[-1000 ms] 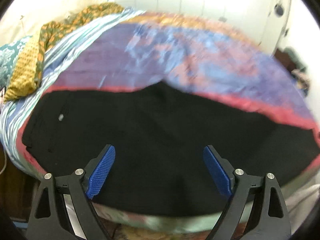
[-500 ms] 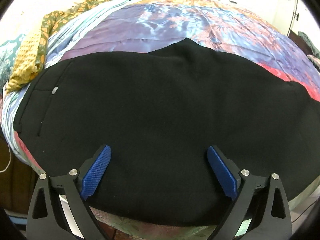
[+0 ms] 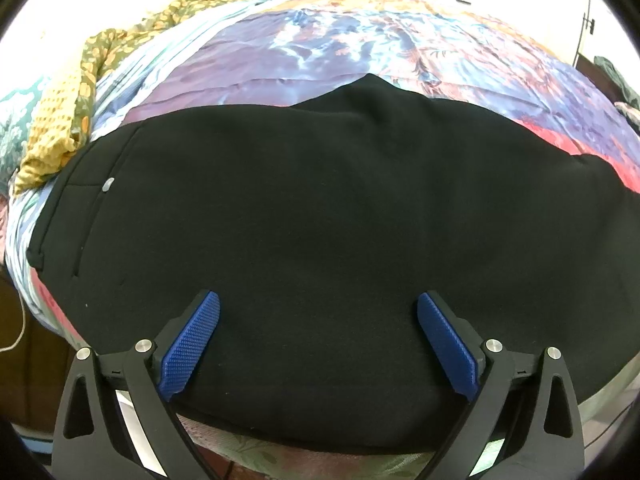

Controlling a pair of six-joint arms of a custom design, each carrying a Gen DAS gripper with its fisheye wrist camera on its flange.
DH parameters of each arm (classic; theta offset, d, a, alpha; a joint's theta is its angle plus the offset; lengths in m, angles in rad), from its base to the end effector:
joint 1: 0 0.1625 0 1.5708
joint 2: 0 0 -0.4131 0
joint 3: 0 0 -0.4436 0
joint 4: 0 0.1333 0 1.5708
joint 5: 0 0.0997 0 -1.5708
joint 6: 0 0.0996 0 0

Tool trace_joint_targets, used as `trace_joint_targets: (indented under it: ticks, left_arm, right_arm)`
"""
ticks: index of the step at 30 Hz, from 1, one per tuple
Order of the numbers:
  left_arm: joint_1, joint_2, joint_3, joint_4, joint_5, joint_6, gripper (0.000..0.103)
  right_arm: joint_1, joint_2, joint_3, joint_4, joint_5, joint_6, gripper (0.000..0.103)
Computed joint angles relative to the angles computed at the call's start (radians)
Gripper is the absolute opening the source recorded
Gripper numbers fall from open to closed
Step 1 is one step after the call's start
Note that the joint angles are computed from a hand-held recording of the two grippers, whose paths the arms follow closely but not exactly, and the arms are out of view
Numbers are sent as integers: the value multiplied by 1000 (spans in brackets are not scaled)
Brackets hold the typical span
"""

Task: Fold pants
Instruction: 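Open both grippers and smooth the folded trousers flat on the bed, then grasp the trouser leg ends with the right gripper and lift them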

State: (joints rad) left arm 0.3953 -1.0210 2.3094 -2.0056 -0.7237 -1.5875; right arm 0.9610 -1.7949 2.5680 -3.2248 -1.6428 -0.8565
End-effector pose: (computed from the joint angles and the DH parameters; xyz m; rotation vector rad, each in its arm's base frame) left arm -0.2478 -0.3287 -0.0298 -0.0080 2.1030 -0.7359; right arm -0.1061 -0.3721 0.2692 0.2536 -2.3753 0.7790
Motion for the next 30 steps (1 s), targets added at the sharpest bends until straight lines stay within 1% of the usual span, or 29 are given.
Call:
trace_joint_targets:
  ticks: [5,7,9,10,12,16,18,19,20,21,22,23,26,27,28,30]
  left_arm:
    - [1,2,-3,4,-1,3,99]
    - [2,-1,-2,0,-4,11,100]
    - [2,-2,0,-5,-5,18,100]
    - [2,-2,0,-5,-4,18,100]
    - [2,2,-3,1,-4,15,100]
    - [5,4,-9,8,-8,13,100]
    - [5,5,-9,9,-8,13,100]
    - [5,5,-9,9,-8,13,100]
    - [5,5,-10,9,-9,13,100]
    - [5,4,-10,9,-10,14,100]
    - [6,4,-10,10,-11,15,100]
    - [7,4,-11,11,-11,15,100]
    - [6,6,-11,11,-7,12,101]
    - [6,7,-11,12,-6,11,101]
    - [7,8,-12,12,-6,10,101]
    - [7,8,-11,10,-6,11,101]
  right_arm:
    - [1,-7,1,3,4,1,103]
    - [7,-24,-7,42,-2,6,103]
    - [10,-66,-32,153,0,26,103]
    - [2,-93,-53,236,18,42,103]
    - [-17,-119,-100,351,41,72,101]
    - [-58,-88,-244,466,9,136,97]
    - [-96,-57,-328,492,-4,181,92]
    - [-129,-49,-374,506,9,231,90]
    - [-159,-53,-401,523,45,268,81]
    - [-184,-61,-422,534,81,304,76]
    - [-205,-74,-436,533,106,343,76]
    - [-239,-99,-445,541,167,377,76]
    - [-328,-175,-447,603,353,417,77]
    - [-348,-194,-446,633,392,421,77]
    - [-375,-217,-445,689,443,418,77]
    - [-402,-237,-446,780,496,404,77]
